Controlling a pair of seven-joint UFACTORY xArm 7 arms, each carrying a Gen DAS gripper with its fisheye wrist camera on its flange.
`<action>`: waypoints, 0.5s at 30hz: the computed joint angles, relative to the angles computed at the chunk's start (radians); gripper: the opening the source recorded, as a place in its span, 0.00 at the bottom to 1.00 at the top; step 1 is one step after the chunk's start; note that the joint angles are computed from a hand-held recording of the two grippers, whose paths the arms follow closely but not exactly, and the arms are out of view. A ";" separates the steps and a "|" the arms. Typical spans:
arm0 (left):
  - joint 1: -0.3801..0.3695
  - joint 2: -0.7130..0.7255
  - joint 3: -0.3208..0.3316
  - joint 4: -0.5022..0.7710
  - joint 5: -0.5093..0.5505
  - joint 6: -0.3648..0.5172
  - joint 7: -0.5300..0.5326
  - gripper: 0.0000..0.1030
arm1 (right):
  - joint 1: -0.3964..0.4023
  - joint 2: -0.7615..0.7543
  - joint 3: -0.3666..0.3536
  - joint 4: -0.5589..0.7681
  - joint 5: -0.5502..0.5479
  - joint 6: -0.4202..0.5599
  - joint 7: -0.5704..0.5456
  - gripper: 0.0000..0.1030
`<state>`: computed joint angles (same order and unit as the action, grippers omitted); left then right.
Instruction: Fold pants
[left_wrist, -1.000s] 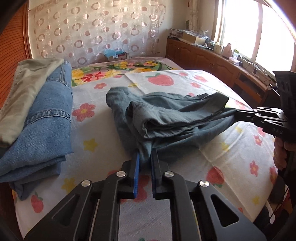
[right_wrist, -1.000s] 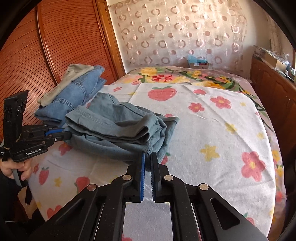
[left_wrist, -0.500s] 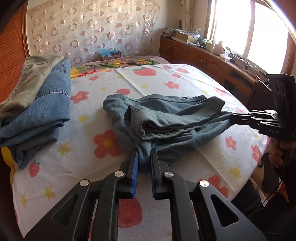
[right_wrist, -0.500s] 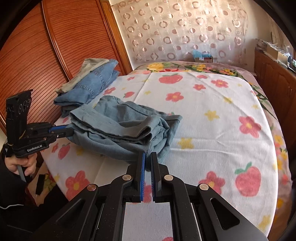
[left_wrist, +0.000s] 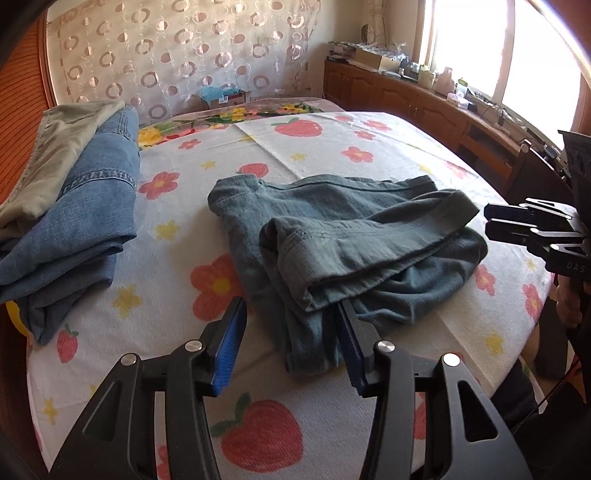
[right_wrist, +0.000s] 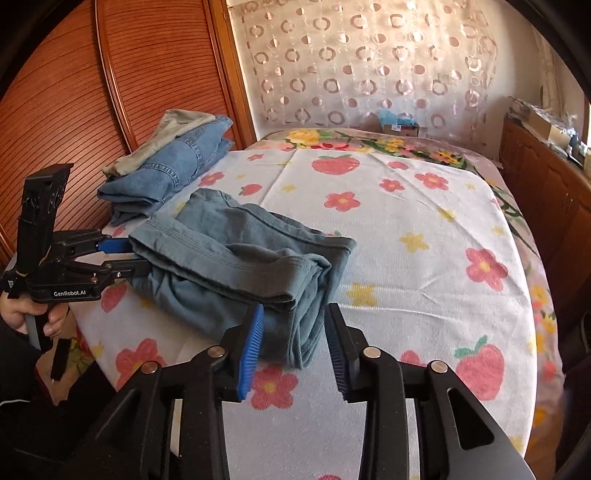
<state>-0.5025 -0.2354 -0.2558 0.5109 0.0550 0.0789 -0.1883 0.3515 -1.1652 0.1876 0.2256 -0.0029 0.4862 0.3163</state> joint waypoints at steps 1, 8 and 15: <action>0.005 0.011 -0.002 0.007 0.004 0.002 -0.001 0.49 | 0.000 0.008 0.000 0.002 -0.002 0.000 -0.003 0.37; 0.017 0.052 -0.005 0.057 0.021 0.011 0.000 0.49 | -0.026 0.141 0.020 0.055 -0.038 -0.007 -0.032 0.38; 0.123 0.117 -0.060 0.141 0.189 0.010 -0.128 0.49 | -0.113 0.306 0.074 0.169 -0.113 -0.020 -0.023 0.37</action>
<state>-0.3795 -0.1181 -0.3163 0.6518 0.2437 0.0892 -0.3160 0.2380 -0.8595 0.2613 0.3943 -0.1163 0.4658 0.2936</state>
